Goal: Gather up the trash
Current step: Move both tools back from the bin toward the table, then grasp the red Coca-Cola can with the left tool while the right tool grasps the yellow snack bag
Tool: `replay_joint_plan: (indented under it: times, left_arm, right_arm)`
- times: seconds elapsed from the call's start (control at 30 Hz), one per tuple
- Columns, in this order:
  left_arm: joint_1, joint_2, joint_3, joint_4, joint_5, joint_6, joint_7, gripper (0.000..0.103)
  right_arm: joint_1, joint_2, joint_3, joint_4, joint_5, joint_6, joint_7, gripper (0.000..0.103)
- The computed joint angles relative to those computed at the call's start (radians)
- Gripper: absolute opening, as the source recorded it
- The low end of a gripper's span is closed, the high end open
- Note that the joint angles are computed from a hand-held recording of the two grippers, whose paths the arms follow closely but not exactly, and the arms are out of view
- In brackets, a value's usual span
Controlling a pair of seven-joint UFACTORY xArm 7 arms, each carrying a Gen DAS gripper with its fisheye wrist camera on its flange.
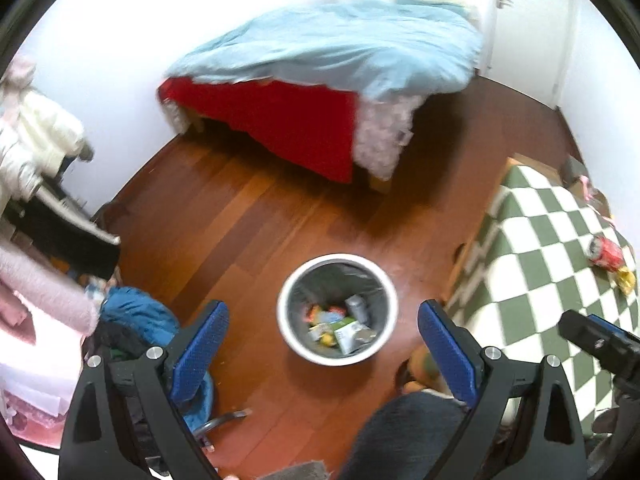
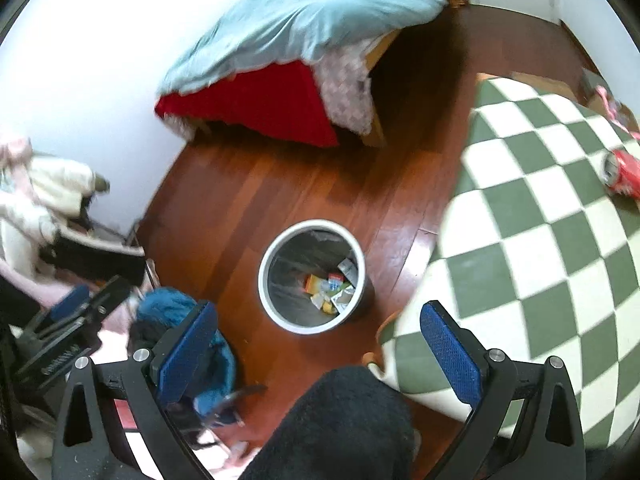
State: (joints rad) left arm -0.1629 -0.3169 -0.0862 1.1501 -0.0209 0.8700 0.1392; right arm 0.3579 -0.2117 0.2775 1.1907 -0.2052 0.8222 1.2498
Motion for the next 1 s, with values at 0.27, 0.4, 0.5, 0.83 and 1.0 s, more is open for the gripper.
replay_joint_plan:
  times: [0.27, 0.4, 0.5, 0.83, 1.0]
  left_arm:
    - [-0.158, 0.151, -0.168, 0.086, 0.055, -0.014, -0.147, 0.097]
    - [-0.279, 0.342, -0.226, 0.217, 0.131, -0.012, -0.231, 0.102]
    - [-0.373, 0.494, -0.233, 0.338, 0.187, 0.024, -0.279, 0.102]
    - [-0.633, 0.819, -0.145, 0.724, 0.258, 0.177, -0.271, 0.102]
    - [-0.701, 0.898, -0.113, 0.871, 0.294, 0.188, -0.198, 0.102]
  right_arm:
    - [-0.103, -0.441, -0.076, -0.305, 0.092, 0.151, -0.014, 0.102]
    - [-0.203, -0.675, -0.173, -0.462, 0.096, 0.318, -0.097, 0.102]
    - [-0.300, -0.765, -0.278, -0.538, 0.055, 0.396, -0.209, 0.102]
    - [-0.519, -0.550, -0.626, -0.538, -0.088, 0.373, -0.693, 0.102]
    - [-0.544, -0.347, -0.689, -0.478, -0.072, 0.311, -0.869, 0.102]
